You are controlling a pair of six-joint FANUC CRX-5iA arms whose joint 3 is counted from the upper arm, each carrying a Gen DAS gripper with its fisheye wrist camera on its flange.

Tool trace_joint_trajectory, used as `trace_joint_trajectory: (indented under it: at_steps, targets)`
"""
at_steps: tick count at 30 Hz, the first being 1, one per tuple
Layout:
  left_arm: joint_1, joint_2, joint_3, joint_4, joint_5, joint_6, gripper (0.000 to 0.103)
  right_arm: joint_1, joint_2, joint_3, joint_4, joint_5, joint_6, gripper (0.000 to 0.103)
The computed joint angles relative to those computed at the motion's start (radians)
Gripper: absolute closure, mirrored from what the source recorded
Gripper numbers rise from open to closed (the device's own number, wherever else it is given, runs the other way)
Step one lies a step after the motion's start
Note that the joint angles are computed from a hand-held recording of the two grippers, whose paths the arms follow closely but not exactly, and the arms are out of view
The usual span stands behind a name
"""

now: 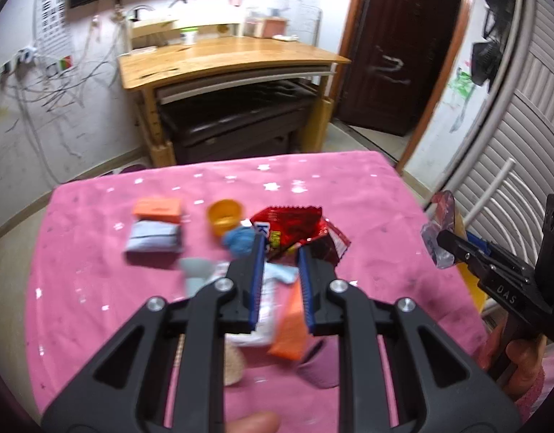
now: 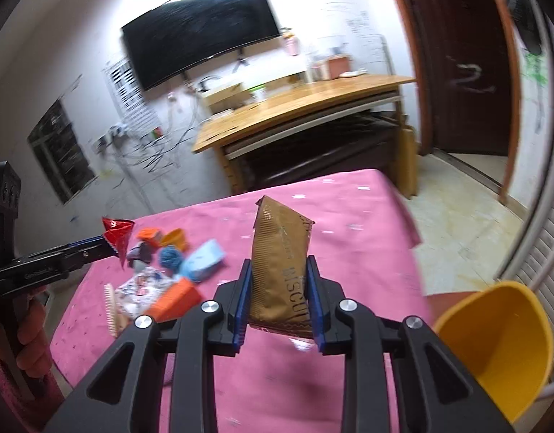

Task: Collect trash
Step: 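Carry both packets to the yellow bin and open both tools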

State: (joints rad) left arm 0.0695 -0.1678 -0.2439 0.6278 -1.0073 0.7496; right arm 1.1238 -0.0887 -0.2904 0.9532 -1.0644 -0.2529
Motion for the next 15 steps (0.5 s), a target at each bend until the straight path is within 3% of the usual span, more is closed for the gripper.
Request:
trace_joint_trajectory:
  at_steps: [15]
  targets:
    - [-0.254,0.041,0.043,-0.059,0.005,0.074,0.086,0.146,-0.243,-0.226,-0.021,-0.304,-0.22,0.08]
